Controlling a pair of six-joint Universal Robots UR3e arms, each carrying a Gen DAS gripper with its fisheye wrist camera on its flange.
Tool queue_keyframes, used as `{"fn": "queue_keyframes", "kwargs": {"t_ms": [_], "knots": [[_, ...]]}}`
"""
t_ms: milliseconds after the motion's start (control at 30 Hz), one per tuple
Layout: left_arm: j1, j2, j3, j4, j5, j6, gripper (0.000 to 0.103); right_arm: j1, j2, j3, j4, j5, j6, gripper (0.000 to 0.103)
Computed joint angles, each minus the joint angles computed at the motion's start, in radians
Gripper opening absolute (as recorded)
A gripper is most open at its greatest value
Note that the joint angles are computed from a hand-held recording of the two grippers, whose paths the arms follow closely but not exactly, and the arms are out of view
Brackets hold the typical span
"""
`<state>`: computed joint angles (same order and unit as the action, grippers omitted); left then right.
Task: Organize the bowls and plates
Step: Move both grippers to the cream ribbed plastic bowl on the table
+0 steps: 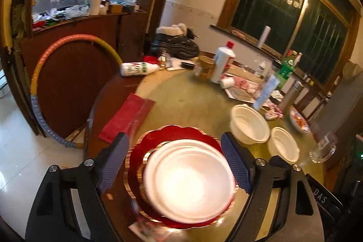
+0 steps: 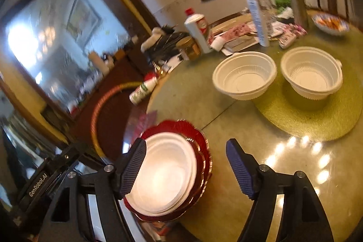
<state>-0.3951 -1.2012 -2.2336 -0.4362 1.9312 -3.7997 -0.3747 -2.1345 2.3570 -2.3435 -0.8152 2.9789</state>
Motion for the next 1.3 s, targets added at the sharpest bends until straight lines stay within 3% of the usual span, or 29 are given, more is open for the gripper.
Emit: {"fn": "queue_keyframes", "kwargs": {"t_ms": [200,367,500,667,967,1133,1300], "knots": [[0.015,-0.2,0.162,-0.016,-0.158,0.033,0.084,-0.239,0.01,-0.038,0.288,0.103,-0.181,0.076],[-0.016,-0.398,0.348,-0.061,-0.202,0.028,0.084,-0.324,0.132,-0.064,0.314,0.112,-0.238,0.076],[-0.02,-0.541,0.499,-0.12,-0.243,0.034,0.084,-0.337,0.247,-0.096,0.257,0.113,-0.228,0.077],[-0.019,-0.718,0.72,-0.212,-0.238,0.019,0.084,-0.29,0.396,-0.162,0.143,0.107,-0.156,0.077],[0.012,-0.987,1.085,-0.402,-0.247,-0.04,0.084,-0.112,0.745,-0.399,-0.106,0.038,0.116,0.077],[0.009,-1.113,1.266,-0.508,-0.254,-0.058,0.084,-0.048,0.898,-0.545,-0.126,0.005,0.215,0.066],[0.025,-1.171,1.334,-0.547,-0.256,-0.093,0.084,0.002,0.968,-0.621,-0.157,-0.076,0.272,0.061]]}}
